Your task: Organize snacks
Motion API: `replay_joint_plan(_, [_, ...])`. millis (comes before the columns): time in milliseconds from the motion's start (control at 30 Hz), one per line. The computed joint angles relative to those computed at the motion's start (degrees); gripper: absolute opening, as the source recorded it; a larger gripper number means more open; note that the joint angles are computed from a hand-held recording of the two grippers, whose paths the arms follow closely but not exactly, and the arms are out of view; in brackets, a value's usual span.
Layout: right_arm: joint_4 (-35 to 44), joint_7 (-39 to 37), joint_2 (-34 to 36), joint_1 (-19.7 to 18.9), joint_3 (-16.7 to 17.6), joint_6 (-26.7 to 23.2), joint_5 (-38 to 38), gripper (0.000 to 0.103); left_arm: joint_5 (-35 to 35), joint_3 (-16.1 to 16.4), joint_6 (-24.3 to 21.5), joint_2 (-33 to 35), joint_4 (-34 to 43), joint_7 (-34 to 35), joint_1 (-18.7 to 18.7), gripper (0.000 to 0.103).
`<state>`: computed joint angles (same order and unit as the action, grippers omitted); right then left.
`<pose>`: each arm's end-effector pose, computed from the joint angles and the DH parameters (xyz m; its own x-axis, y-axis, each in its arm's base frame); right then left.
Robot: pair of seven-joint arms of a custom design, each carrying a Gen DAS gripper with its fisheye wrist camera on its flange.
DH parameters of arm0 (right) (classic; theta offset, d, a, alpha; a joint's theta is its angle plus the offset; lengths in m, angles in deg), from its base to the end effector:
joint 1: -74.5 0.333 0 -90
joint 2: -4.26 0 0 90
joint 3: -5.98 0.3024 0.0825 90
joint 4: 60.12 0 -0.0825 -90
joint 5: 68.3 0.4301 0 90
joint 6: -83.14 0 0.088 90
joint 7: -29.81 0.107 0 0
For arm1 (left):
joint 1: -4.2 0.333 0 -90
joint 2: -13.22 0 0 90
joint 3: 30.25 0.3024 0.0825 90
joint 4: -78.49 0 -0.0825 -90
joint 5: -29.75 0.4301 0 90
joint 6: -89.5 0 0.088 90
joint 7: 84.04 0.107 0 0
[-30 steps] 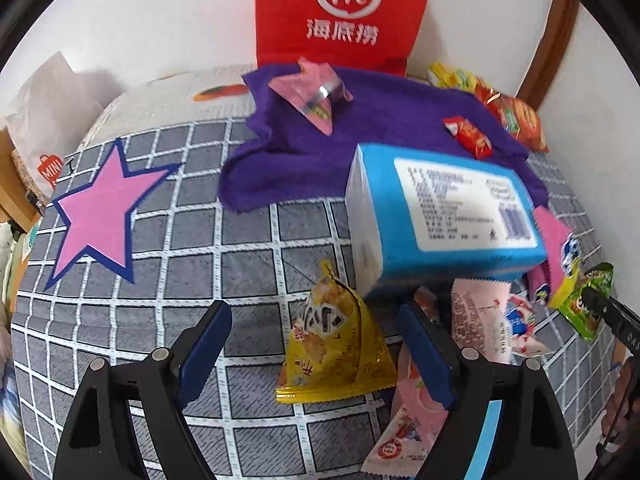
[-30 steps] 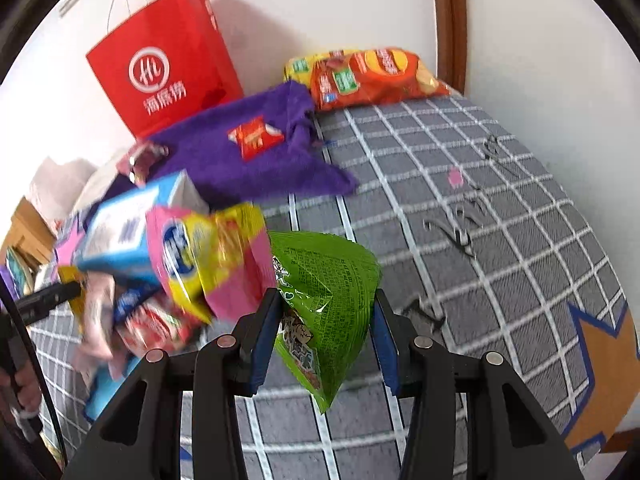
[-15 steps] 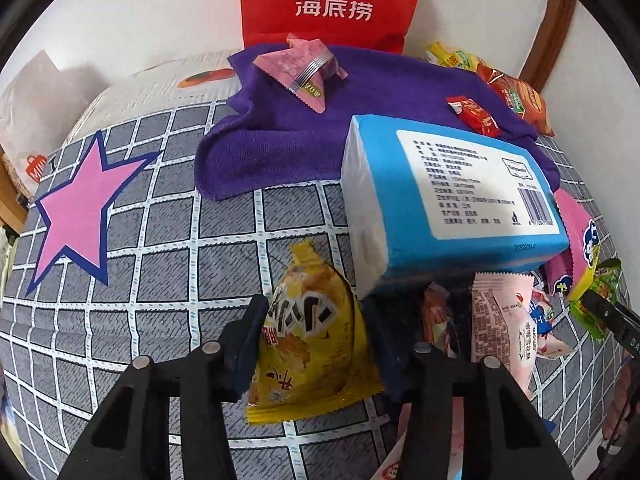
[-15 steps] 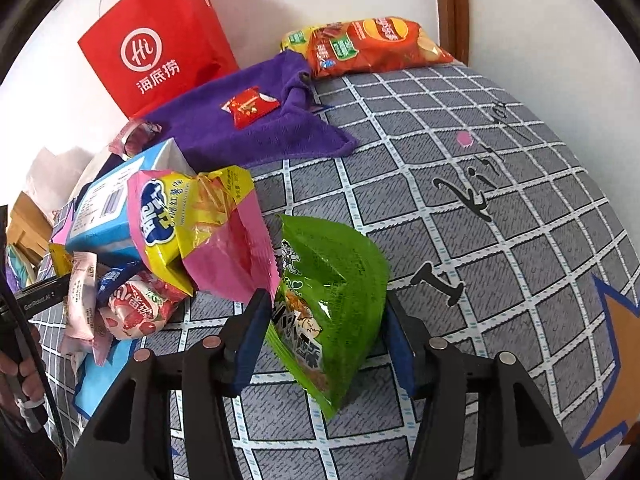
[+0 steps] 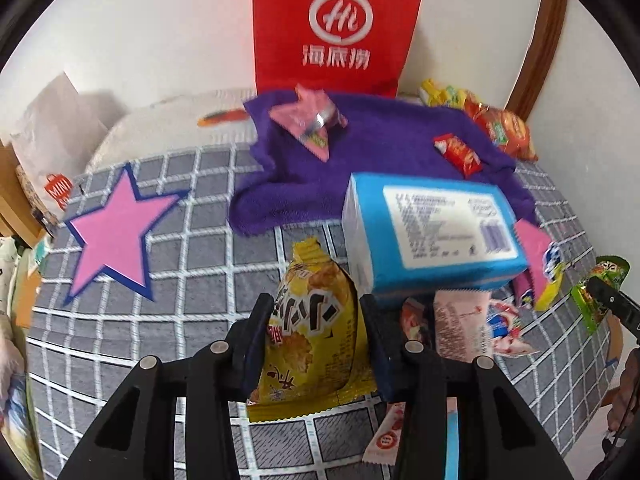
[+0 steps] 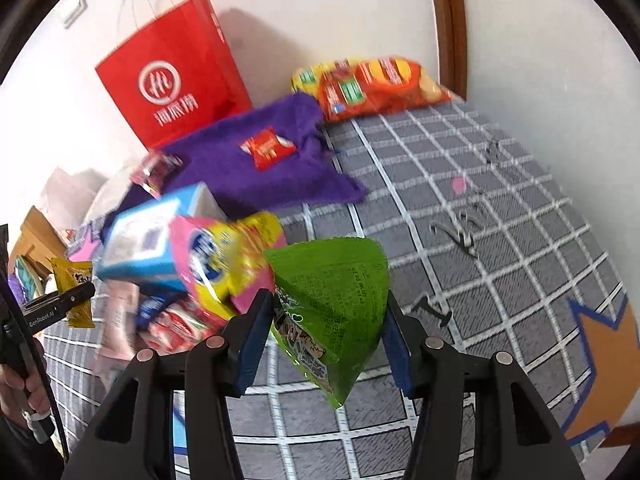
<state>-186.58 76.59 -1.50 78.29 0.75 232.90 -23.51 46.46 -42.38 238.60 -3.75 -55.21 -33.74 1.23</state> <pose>0.5887 -0.0311 0.4368 0.2256 -0.9374 -0.2651 -0.7909 -0.0174 -0.6117 0.5228 -0.1514 0.4785 0.1898 -0.9796 0.0660 -0.7977 -0.1930 -0.5714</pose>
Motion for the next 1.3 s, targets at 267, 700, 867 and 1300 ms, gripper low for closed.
replay_joint_plan(267, [0.88, -0.88, -3.12, 1.76, -0.16, 1.41, 2.02, 0.052, 2.32, -0.68, 0.02, -3.77, 0.78, -0.9, 1.3, 0.041])
replay_joint_plan(700, [5.93, 2.6, -2.1, 3.63, 0.34, 3.56, -0.88, 0.052, 3.63, -0.3, 0.62, -0.74, 6.64, 0.71, 2.17, 0.041])
replay_joint_plan(867, [8.49, 3.71, -0.26, 3.63, 0.97, 3.88, -1.46, 0.052, 4.73, 0.01, 1.43, 1.52, 9.0, 0.83, 2.54, 0.041])
replay_joint_plan(1300, [15.35, 7.26, 6.45, 2.73, 3.7, 3.57, -5.6, 0.052, 3.53, 2.31, 2.71, 8.89, 14.6, 2.84, 2.14, 0.041])
